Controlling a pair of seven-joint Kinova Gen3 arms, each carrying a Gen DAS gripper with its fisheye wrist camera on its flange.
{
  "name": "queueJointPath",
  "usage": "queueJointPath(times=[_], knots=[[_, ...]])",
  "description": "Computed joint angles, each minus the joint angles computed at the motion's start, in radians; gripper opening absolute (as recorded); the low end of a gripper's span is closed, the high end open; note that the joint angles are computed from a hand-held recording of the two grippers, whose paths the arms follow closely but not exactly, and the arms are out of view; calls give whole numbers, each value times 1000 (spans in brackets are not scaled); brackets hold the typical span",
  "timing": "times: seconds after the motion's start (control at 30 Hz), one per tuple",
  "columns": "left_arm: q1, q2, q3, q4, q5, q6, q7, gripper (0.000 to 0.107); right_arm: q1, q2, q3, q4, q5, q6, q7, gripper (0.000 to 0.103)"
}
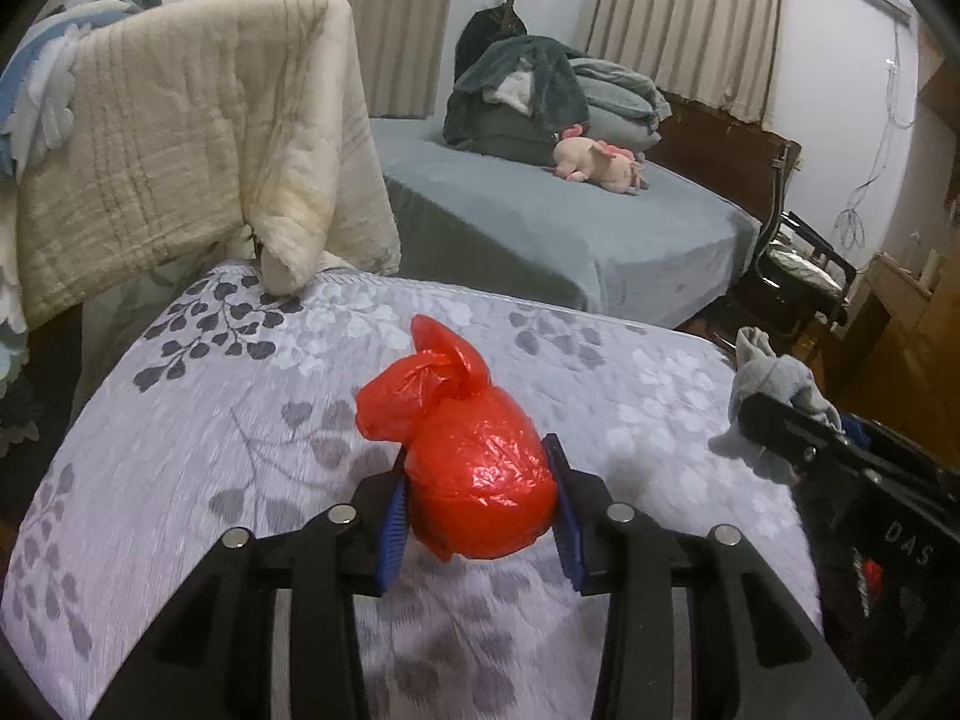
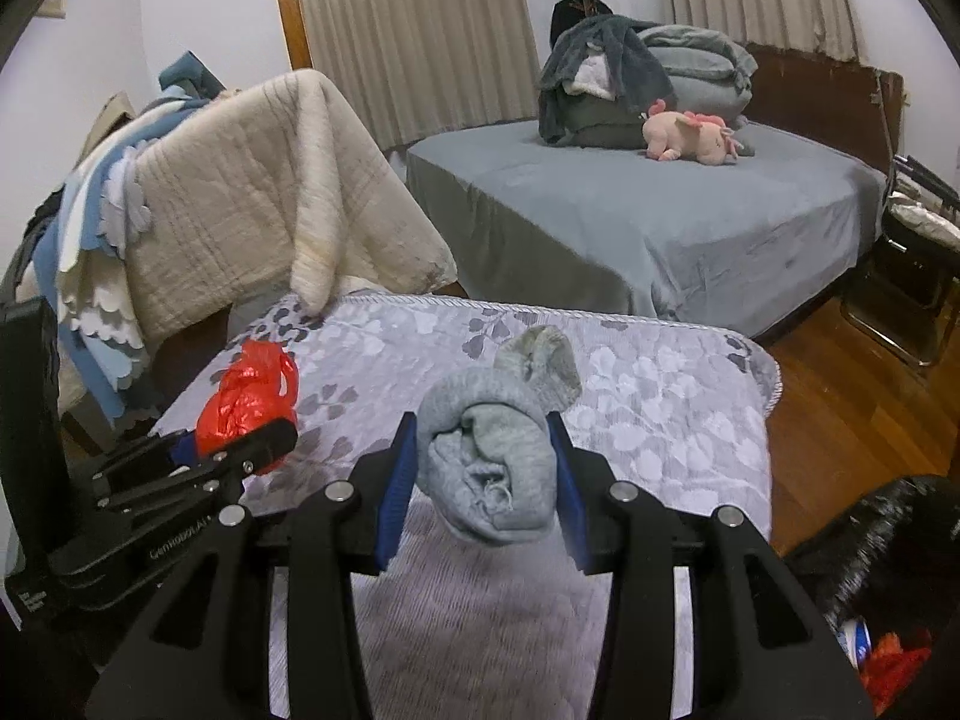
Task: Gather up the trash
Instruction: 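Carry the red bag and grey sock over the bin with both grippers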
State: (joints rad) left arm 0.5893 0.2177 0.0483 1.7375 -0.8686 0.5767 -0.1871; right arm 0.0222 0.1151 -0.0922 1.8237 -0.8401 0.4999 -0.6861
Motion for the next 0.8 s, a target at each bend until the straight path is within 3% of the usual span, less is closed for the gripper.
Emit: queueJointPath(times=[0.37, 0.8], knots=[[80, -92, 108, 45, -127, 169, 210, 40, -4, -175, 131, 95, -60, 113, 77, 40], [174, -112, 239, -15, -158, 355, 287, 40, -8, -357, 329, 148, -5, 288, 114, 40]])
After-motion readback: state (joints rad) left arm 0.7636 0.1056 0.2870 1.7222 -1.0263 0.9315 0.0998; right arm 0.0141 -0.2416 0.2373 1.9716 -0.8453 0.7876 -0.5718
